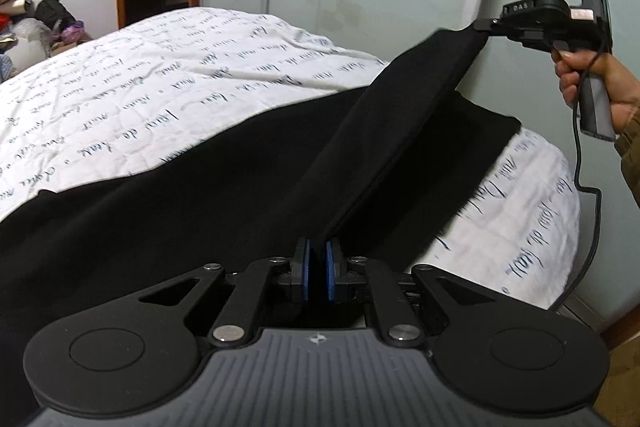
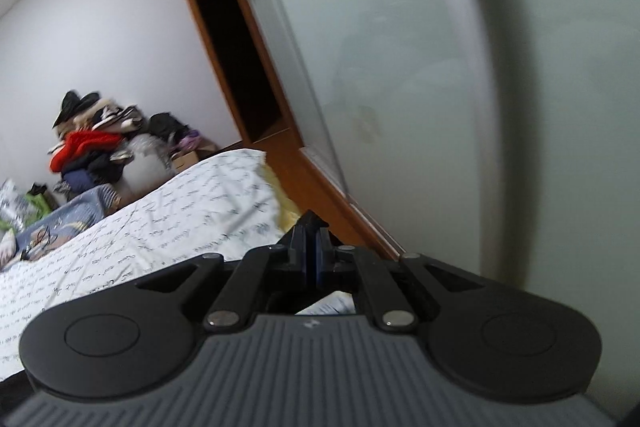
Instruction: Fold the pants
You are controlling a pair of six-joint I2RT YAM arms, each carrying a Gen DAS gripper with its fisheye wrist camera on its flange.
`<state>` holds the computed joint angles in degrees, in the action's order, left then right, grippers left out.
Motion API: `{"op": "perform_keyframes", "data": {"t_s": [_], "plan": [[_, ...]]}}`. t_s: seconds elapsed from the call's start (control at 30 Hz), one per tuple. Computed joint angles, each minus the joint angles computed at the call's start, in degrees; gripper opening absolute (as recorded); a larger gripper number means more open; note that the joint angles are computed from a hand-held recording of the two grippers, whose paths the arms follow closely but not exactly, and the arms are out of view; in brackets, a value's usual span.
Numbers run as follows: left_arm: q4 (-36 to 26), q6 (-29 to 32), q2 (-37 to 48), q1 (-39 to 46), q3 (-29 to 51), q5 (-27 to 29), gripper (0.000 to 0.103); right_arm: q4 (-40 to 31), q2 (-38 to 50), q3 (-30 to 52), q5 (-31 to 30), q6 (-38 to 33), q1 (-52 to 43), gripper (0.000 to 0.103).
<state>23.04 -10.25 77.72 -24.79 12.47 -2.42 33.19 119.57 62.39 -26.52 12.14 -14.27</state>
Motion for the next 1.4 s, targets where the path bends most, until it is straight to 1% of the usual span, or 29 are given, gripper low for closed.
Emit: {"op": "perform_keyframes", "data": {"t_s": [0.13,0.3,0.43,0.7,0.8,0.87,0.9,0.97,1.0,1.07,1.13,1.2,1.27,1.3,1.33,1.4], "plan": [[-1.6,-0.7,-0.5,-2.8,-0.1,-1.4,0.007,3.8,0.2,-4.6,-1.1,1.6,-3.0,0.005],[-2.3,-1.6,-0.4,-5.7,-0.2,-3.6,0.007,7.7,1.8,-8.3,-1.7,2.9,-5.6,0.005],[-3.3,-1.1,-0.9,-6.3,-0.5,-3.9,0.007,10.1,3.5,-10.5,-2.2,4.2,-6.9,0.005],[-4.2,-0.2,-0.6,-8.0,-0.2,-5.5,0.007,10.4,8.3,-11.1,-0.8,4.2,-7.6,0.005],[-4.8,0.0,-1.0,-8.2,-0.2,-5.6,0.007,9.9,8.7,-11.5,0.4,2.8,-7.4,0.005],[-5.0,0.3,-1.6,-8.7,-0.3,-6.0,0.008,7.9,7.7,-11.7,3.7,1.0,-6.9,0.008],[-5.5,0.5,-2.0,-8.8,-0.2,-6.1,0.008,8.3,7.1,-12.4,7.3,-0.1,-6.1,0.013],[-6.1,0.9,-3.0,-9.1,-0.3,-6.3,0.008,9.8,5.5,-13.9,11.6,-1.5,-5.2,0.013],[-6.3,0.9,-3.7,-8.7,-0.4,-5.6,0.008,11.3,4.6,-14.9,12.5,-1.8,-4.9,0.013],[-6.8,0.7,-5.3,-6.9,-0.6,-2.6,0.008,13.6,3.0,-16.2,12.0,-2.7,-3.9,0.017],[-7.2,0.0,-7.3,-4.0,-0.8,2.5,0.008,13.5,2.0,-16.2,10.8,-4.7,-1.7,0.031],[-7.4,-0.3,-8.8,-2.3,-1.2,5.5,0.008,12.1,2.0,-15.0,9.6,-7.8,1.3,0.032],[-8.1,-0.5,-10.1,-1.8,-1.3,5.8,0.008,9.6,3.0,-12.8,9.9,-11.1,4.5,0.032],[-8.4,-0.4,-10.7,-1.5,-1.5,5.7,0.008,8.2,3.6,-11.7,10.3,-12.3,5.8,0.035],[-8.7,-0.4,-11.2,-1.1,-1.6,5.3,0.008,6.5,4.4,-10.4,10.8,-13.5,6.8,0.040],[-9.2,-1.0,-11.9,-0.7,-1.8,3.8,0.008,3.3,6.1,-8.4,12.0,-15.4,8.2,0.043]]}}
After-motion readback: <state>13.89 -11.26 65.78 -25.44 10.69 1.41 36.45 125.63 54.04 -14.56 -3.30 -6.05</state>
